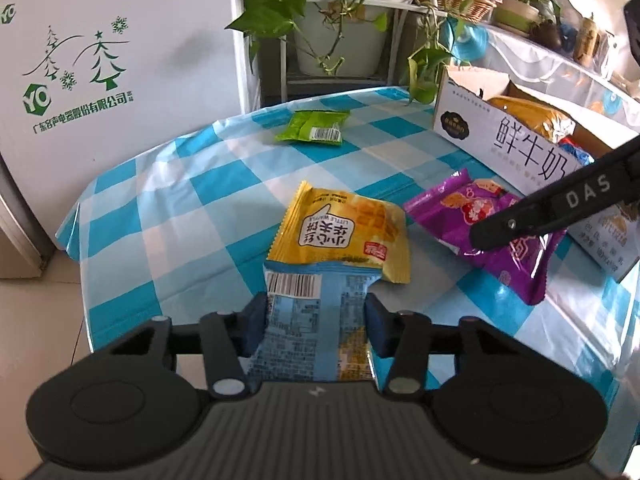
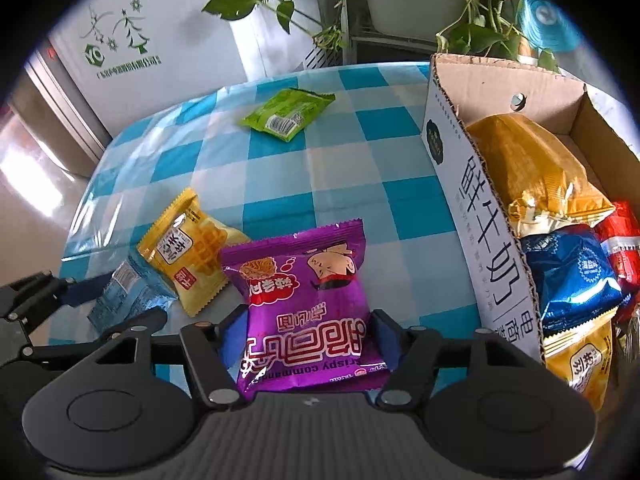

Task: Organize snacks
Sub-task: 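Grasp the purple biscuit bag with the right gripper while the left grasps the light-blue bag, then lift and carry the purple bag toward the box with the right gripper while the left carries the blue bag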

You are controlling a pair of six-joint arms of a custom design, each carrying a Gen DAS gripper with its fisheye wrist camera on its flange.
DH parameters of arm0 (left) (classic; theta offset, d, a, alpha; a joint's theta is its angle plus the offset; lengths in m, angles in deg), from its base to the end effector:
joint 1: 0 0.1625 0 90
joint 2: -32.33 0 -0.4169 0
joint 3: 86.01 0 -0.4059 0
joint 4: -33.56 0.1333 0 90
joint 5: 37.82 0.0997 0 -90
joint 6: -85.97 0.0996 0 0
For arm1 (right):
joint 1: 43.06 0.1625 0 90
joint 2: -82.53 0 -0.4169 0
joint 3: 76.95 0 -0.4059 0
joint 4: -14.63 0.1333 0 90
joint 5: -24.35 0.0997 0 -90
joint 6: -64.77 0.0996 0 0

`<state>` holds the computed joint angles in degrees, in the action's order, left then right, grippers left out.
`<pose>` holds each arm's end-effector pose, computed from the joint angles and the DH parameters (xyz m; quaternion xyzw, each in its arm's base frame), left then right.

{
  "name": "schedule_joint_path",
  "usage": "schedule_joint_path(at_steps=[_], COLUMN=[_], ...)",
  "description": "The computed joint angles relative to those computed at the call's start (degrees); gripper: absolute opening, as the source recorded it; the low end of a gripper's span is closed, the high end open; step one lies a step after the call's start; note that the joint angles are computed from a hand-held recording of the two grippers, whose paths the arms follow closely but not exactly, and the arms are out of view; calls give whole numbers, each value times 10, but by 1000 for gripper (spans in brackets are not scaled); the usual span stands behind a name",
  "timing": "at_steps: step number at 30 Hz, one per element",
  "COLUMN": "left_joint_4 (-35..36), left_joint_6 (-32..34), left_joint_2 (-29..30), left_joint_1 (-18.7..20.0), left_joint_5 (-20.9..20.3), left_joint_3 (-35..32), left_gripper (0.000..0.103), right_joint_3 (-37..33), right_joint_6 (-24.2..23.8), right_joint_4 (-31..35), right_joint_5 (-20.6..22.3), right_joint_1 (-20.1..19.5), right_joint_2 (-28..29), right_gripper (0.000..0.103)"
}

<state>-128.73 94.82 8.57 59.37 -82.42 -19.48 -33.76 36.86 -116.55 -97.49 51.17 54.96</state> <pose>-0.2322 -0.7931 0.0431 0.2088 0.8729 -0.3013 0.3220 0.1460 -0.8785 0.2128 0.2013 -0.9180 0.1533 0.3055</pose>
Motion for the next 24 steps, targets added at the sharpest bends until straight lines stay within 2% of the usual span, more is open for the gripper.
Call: schedule_joint_path(at_steps=[10, 24], left_joint_4=[-24, -72], left_joint_6=[-60, -143], left_joint_2=[-14, -32], left_joint_1=[-10, -18], left_joint_5=[22, 12], left_joint_3=[37, 74], left_gripper=[49, 49], right_joint_3=[24, 85], right_joint_6=[22, 13], right_joint_4=[-17, -40], right_joint_5=[53, 59], right_joint_1=[-7, -6], right_joint_2=[-33, -69], right_gripper=[69, 69])
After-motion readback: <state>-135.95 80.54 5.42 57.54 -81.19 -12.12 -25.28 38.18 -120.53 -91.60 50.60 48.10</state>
